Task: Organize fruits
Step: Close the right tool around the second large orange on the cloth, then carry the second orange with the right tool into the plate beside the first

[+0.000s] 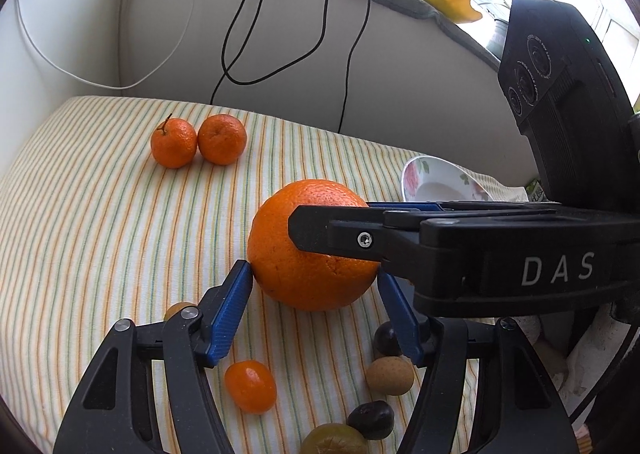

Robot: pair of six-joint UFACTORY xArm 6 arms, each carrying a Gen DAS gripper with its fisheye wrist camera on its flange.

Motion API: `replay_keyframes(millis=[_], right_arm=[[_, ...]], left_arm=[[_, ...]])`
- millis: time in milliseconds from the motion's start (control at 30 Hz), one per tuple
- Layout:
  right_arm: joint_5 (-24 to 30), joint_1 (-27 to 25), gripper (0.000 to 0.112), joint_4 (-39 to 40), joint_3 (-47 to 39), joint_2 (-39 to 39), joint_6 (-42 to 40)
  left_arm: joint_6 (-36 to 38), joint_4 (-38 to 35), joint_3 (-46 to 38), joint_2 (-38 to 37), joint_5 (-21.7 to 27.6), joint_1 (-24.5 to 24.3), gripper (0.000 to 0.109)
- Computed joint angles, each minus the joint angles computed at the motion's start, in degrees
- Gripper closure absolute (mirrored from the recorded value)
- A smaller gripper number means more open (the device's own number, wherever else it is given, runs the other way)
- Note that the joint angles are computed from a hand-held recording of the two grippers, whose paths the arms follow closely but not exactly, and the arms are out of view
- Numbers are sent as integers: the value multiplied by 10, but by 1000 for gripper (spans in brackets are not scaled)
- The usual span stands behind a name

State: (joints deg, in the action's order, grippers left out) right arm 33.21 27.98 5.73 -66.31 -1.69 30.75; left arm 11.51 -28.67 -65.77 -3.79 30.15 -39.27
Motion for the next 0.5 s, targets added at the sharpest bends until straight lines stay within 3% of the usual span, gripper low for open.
replay_keyframes(millis=[500], right_arm=[[-15,-1,46,-4,22,-44,8]], left_arm=[[-29,43,-7,-10,-17,-15,45]])
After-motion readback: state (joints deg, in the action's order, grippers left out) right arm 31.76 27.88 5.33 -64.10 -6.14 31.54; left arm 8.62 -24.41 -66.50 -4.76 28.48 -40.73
